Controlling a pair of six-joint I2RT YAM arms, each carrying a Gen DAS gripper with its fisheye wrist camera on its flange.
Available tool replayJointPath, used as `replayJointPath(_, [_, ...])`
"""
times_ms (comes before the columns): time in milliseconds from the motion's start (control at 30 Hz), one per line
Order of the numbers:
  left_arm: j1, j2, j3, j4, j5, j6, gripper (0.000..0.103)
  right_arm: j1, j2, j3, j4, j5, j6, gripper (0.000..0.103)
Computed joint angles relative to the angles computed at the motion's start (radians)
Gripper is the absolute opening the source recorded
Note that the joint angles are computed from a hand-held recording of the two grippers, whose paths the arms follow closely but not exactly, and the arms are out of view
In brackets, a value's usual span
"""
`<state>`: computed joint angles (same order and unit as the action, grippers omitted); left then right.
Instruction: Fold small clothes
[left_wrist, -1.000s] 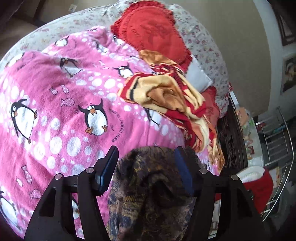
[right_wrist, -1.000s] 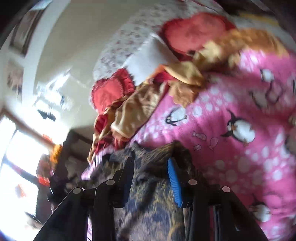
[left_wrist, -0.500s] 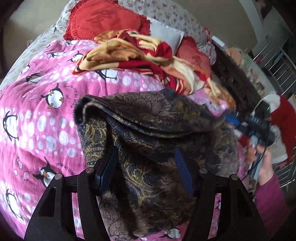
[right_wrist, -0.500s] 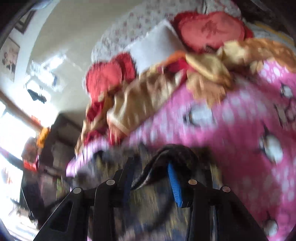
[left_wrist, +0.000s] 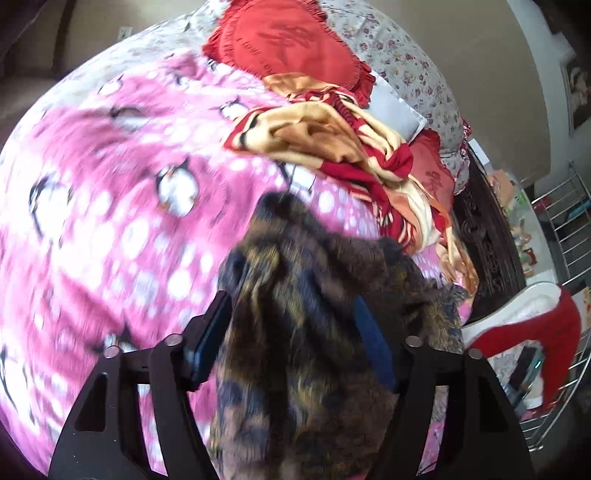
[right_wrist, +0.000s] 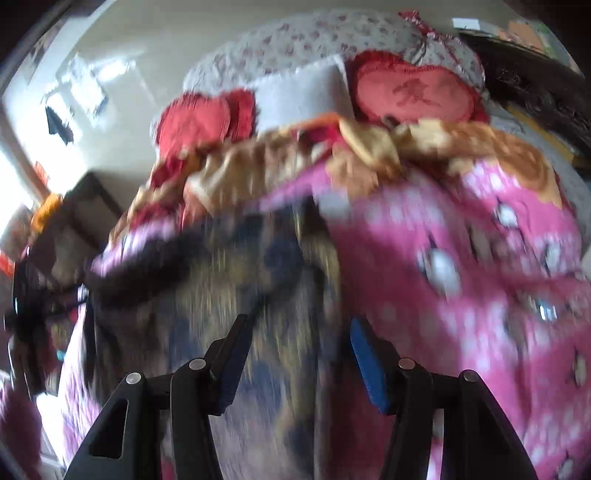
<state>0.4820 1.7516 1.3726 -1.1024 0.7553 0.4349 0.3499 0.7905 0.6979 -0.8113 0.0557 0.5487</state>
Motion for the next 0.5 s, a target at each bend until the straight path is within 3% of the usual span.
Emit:
replayJointPath(67, [0.040, -0.041, -0.047, -0.041, -0.016, 0.084, 0.078, 0.092, -0.099, -0.041, -0.077, 0.040, 0.068, 0.053])
replayJointPath(133, [0.090, -0.109, -0.127, -0.059, -0.027, 0.212, 0.078, 0.292, -0.194, -0.073, -0.162, 0.172, 0.214, 0.053])
replayJointPath(267, [0.186, -0.199, -0.261, -0.072, -0.057, 0.396, 0.078, 0.571, -0.234, -0.096, -0.230, 0.329, 0.418, 0.051])
replayJointPath(367, [0.210, -0.212, -0.304, -0.086, -0.086, 0.460, 0.078, 0.536, -0.202, -0.125, -0.181, 0.293, 0.378, 0.033])
replayJointPath(433, [0.234, -0.215, -0.313, -0.105, -0.089, 0.489, 0.078, 0.494, -0.219, -0.141, -0.159, 0.252, 0.357, 0.009])
replayJointPath(500, [0.263, -0.203, -0.299, -0.151, -0.078, 0.531, 0.078, 0.569, -0.290, -0.136, -0.196, 0.279, 0.437, 0.006])
